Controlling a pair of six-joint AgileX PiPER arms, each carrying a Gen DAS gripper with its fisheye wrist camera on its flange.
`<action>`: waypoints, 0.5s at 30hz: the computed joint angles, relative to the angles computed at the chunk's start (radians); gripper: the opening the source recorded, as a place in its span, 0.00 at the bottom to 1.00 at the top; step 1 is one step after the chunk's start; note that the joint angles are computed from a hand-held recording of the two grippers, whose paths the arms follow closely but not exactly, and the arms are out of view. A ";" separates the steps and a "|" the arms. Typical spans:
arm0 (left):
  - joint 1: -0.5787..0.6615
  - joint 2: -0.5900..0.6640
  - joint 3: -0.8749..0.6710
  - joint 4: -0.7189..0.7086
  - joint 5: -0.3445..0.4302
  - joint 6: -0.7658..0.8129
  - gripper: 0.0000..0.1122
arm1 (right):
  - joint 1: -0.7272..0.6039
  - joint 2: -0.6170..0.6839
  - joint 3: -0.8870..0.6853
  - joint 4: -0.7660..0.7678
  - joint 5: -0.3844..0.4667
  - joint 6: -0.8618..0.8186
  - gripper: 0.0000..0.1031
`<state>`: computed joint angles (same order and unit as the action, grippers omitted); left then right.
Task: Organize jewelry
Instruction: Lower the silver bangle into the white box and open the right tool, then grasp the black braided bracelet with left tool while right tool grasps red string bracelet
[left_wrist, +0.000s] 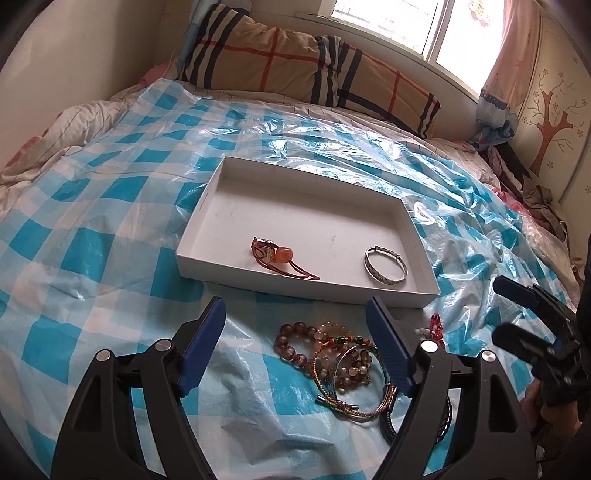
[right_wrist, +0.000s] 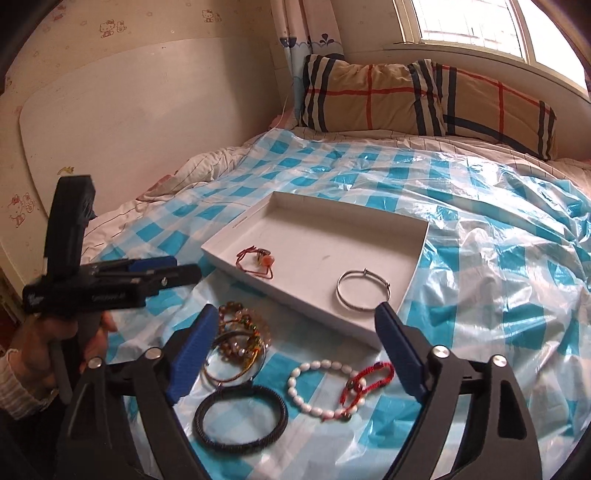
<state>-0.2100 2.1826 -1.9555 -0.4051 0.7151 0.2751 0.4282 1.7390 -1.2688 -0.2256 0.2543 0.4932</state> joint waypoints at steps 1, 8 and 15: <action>0.003 -0.003 -0.004 0.015 0.008 0.002 0.66 | 0.010 -0.014 0.020 -0.023 0.016 0.025 0.88; 0.040 -0.032 0.044 -0.018 0.052 0.097 0.66 | 0.035 -0.071 0.106 0.155 0.106 -0.103 0.88; 0.067 -0.085 0.137 -0.136 0.111 0.261 0.66 | 0.052 -0.136 0.164 0.403 0.183 -0.310 0.88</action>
